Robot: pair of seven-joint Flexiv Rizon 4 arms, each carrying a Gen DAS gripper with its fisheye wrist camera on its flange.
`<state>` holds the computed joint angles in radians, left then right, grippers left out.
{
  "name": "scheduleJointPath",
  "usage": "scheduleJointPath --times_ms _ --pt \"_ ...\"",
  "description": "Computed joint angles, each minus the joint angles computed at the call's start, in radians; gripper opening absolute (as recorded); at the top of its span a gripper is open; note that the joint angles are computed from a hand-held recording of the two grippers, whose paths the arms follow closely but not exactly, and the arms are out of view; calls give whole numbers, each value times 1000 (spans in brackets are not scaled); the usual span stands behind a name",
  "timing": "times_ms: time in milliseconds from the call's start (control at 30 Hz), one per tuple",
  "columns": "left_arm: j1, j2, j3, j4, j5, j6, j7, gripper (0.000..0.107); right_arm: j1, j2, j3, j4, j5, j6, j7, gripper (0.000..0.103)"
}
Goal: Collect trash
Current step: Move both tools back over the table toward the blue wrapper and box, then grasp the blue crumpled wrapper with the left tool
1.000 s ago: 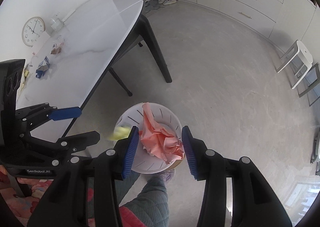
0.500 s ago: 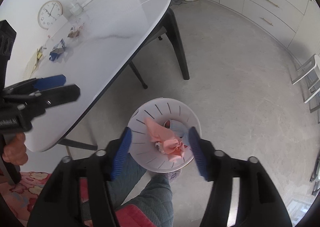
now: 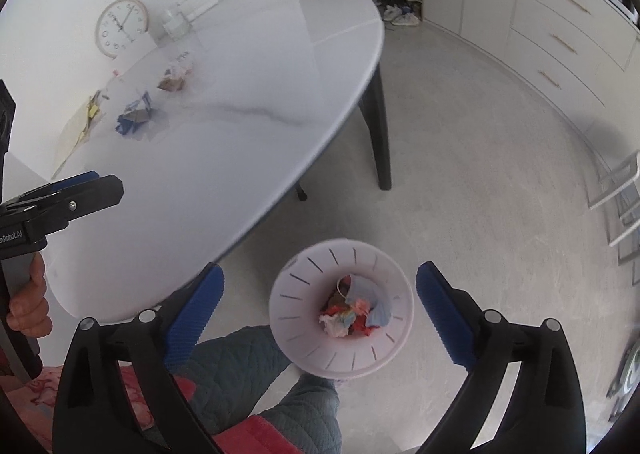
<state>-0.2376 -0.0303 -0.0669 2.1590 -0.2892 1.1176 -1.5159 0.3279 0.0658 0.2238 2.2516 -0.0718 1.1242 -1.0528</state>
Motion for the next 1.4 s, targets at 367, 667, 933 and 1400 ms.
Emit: scheduleJointPath --times_ms 367,667,933,1400 --pt "153 38 105 4 47 7 40 95 86 -230 2 -283 -126 4 27 100" --pt "313 -106 128 -80 -71 14 393 95 195 -469 -12 -587 -186 -81 96 100" --pt "403 -284 86 -226 -170 -50 586 95 273 -645 -39 -828 -205 -186 130 100" --pt "431 -439 72 -396 -122 -191 593 80 325 -750 -61 -988 -189 -308 165 100"
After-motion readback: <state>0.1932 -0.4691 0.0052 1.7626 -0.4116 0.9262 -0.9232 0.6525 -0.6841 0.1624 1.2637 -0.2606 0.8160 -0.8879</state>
